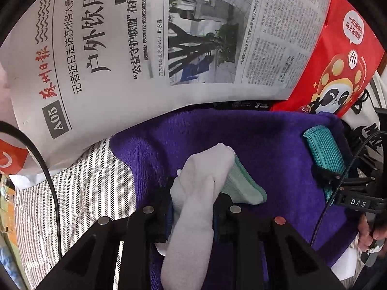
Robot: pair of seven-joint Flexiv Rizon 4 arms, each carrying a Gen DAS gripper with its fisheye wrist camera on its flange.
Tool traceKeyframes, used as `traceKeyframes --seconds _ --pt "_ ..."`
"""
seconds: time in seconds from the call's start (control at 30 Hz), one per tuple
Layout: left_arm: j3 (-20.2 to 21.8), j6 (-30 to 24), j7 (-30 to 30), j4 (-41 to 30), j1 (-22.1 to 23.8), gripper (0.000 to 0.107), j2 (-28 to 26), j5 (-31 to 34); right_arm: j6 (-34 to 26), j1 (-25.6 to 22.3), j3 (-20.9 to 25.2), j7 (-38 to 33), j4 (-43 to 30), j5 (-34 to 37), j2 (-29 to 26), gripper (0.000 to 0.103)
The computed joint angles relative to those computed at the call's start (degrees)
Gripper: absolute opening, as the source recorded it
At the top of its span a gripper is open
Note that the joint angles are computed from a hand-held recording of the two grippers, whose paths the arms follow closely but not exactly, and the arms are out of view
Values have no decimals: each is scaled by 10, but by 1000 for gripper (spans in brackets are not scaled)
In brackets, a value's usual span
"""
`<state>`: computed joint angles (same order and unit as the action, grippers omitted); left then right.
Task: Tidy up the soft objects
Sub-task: 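Carry the gloves and teal pad onto the purple towel and open both grippers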
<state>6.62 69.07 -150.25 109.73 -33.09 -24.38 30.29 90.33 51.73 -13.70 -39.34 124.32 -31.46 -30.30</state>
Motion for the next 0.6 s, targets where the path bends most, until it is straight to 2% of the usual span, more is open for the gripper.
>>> traceKeyframes --seconds 0.07,0.1,0.17,0.27,0.37,0.43,0.6 --pt "-3 -4 4 -5 2 39 -8 -4 0 -13 14 -13 -12 -1 -9 93" --pt "-13 6 16 -1 11 42 -12 -16 2 -5 9 -11 -10 -2 -10 94" --pt "-16 27 29 3 15 54 -21 -26 1 7 0 -12 -5 -4 -8 96" --pt "-23 32 62 3 13 70 -26 -48 -8 30 -21 -11 4 -22 1 98" --pt "-14 9 77 -9 -7 73 -26 -53 -2 62 -56 8 19 -38 14 98" --pt "3 -19 60 -20 -28 74 -21 -38 -14 80 -74 13 27 -57 28 99" --pt "4 -55 26 -29 -37 74 -5 -6 5 106 -113 59 56 -99 61 99"
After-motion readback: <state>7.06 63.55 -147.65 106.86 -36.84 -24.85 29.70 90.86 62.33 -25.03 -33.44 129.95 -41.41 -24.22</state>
